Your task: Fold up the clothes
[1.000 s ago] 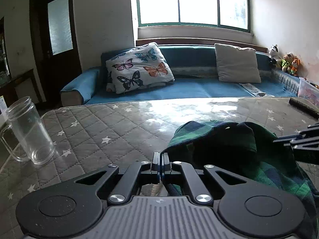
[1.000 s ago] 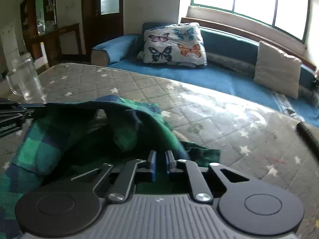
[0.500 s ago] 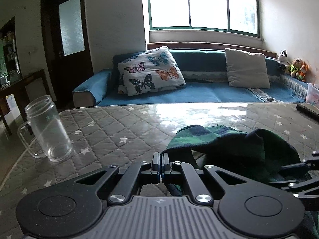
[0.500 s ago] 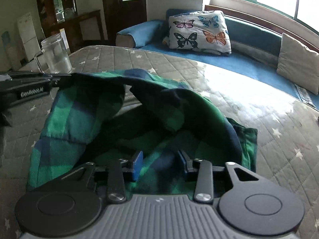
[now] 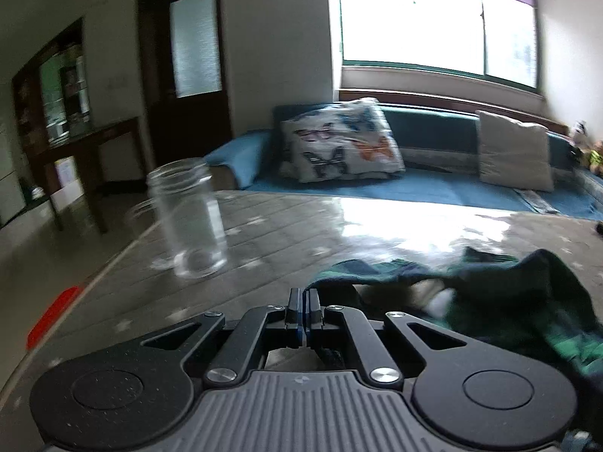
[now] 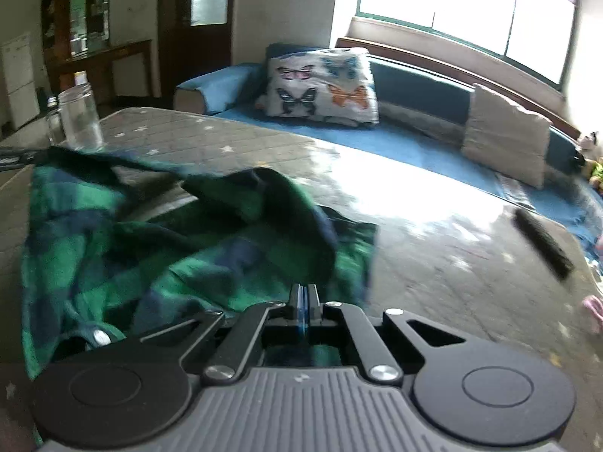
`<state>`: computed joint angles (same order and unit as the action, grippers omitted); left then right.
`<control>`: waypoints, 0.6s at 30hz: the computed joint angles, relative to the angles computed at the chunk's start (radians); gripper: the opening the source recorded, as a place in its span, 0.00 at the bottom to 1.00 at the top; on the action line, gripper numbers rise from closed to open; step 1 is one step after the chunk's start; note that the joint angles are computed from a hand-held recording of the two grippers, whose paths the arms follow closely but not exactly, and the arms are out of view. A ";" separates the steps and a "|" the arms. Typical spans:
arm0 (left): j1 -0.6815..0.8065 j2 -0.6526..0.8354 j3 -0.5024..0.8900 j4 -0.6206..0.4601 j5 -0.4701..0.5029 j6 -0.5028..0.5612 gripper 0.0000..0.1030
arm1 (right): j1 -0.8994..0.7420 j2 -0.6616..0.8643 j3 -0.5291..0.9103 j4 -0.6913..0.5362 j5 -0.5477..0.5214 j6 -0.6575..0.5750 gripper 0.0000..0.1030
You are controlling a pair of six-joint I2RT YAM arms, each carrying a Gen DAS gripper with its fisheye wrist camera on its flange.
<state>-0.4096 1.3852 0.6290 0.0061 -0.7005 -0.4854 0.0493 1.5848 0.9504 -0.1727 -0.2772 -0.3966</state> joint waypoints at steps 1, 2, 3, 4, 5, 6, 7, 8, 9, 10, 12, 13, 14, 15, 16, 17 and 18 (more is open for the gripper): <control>0.005 -0.035 -0.029 -0.014 -0.009 -0.017 0.01 | -0.012 -0.011 -0.004 -0.008 -0.007 -0.004 0.01; 0.003 -0.071 -0.056 -0.036 -0.026 -0.037 0.01 | -0.026 -0.032 -0.012 -0.017 -0.018 -0.011 0.02; 0.002 -0.107 -0.083 -0.061 -0.043 -0.058 0.01 | -0.033 -0.040 -0.013 -0.021 -0.028 -0.014 0.04; -0.002 -0.149 -0.109 -0.093 -0.059 -0.084 0.01 | -0.036 -0.044 -0.012 -0.027 -0.043 -0.007 0.07; -0.005 -0.191 -0.134 -0.128 -0.075 -0.111 0.01 | -0.033 -0.045 -0.004 -0.036 -0.058 0.008 0.08; -0.009 -0.235 -0.158 -0.167 -0.088 -0.139 0.01 | -0.029 -0.045 -0.002 -0.041 -0.077 0.013 0.10; -0.012 -0.281 -0.180 -0.207 -0.088 -0.172 0.01 | -0.025 -0.044 0.000 -0.045 -0.096 0.018 0.15; -0.024 -0.321 -0.198 -0.251 -0.095 -0.211 0.01 | -0.007 -0.050 -0.012 -0.036 -0.112 0.030 0.24; -0.045 -0.358 -0.215 -0.298 -0.113 -0.250 0.01 | 0.012 -0.047 -0.015 -0.036 -0.126 0.033 0.29; -0.072 -0.379 -0.226 -0.342 -0.136 -0.296 0.01 | 0.032 -0.043 -0.017 -0.035 -0.141 0.036 0.38; -0.118 -0.410 -0.240 -0.427 -0.165 -0.395 0.01 | 0.084 -0.025 -0.022 -0.021 -0.139 0.043 0.40; -0.133 -0.416 -0.240 -0.456 -0.168 -0.431 0.01 | 0.111 -0.008 -0.023 -0.010 -0.128 0.045 0.41; -0.149 -0.423 -0.240 -0.486 -0.172 -0.468 0.01 | 0.138 0.011 -0.023 0.001 -0.117 0.048 0.41; -0.168 -0.433 -0.238 -0.522 -0.183 -0.503 0.01 | 0.158 0.033 -0.020 0.011 -0.098 0.051 0.41; -0.188 -0.442 -0.235 -0.559 -0.194 -0.540 0.01 | 0.179 0.055 -0.017 0.020 -0.079 0.054 0.41; -0.209 -0.450 -0.232 -0.598 -0.206 -0.578 0.01 | 0.188 0.070 -0.015 0.025 -0.068 0.059 0.35; -0.231 -0.458 -0.225 -0.642 -0.222 -0.616 0.01 | 0.197 0.071 -0.030 0.048 -0.048 0.060 0.27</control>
